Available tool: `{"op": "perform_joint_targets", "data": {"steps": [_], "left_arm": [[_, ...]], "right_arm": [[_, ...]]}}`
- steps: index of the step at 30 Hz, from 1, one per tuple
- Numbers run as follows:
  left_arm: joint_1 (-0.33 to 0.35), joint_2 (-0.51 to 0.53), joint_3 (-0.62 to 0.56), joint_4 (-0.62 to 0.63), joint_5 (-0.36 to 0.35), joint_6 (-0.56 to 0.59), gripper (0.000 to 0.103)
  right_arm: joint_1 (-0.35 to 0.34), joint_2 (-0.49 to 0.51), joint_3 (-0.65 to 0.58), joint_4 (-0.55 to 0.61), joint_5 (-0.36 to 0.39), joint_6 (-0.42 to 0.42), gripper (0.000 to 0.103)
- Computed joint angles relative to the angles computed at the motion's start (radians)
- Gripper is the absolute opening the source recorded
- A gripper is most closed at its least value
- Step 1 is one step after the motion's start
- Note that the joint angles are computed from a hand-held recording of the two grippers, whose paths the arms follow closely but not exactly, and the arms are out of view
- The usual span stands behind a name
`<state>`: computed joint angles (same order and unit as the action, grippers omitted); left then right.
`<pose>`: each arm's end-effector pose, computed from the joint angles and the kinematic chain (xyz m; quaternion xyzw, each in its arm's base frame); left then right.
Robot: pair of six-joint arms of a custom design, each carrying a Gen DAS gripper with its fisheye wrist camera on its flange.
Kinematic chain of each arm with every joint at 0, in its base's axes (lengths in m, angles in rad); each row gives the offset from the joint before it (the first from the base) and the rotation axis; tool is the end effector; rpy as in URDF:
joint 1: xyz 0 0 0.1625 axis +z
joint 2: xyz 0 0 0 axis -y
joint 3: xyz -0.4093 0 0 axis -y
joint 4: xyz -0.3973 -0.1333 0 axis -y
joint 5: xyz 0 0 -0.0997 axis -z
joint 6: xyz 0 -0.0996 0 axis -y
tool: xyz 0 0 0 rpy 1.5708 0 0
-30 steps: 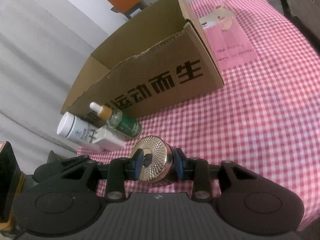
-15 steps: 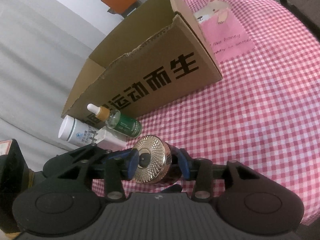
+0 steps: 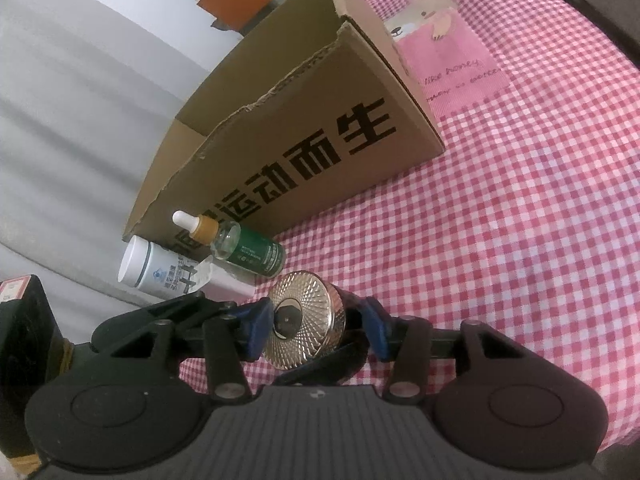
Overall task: Organize rigid objects
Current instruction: 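Lift the gold-lidded jar with the right gripper and carry it over the box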
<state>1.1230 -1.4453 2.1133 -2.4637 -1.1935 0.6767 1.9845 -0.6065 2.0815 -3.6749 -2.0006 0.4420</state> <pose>-0.0550 -0.5072 0.2545 0.5025 0.8370 -0.0882 0.1977 0.2883 -0.4284 -0.0142 -0.0791 -0.9280 0.3592 0.0591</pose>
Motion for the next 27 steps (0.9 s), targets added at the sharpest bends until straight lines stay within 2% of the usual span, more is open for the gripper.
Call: {"op": "perform_joint_targets", "data": {"steps": [7, 27], "left_arm": [[0.002, -0.009, -0.004, 0.012, -0.007, -0.020, 0.056], [0.005, -0.027, 0.000, 0.002, -0.010, -0.021, 0.056]], "right_arm": [[0.013, -0.003, -0.014, 0.031, -0.022, 0.001, 0.051], [0.026, -0.012, -0.023, 0.052, -0.022, -0.026, 0.051]]}}
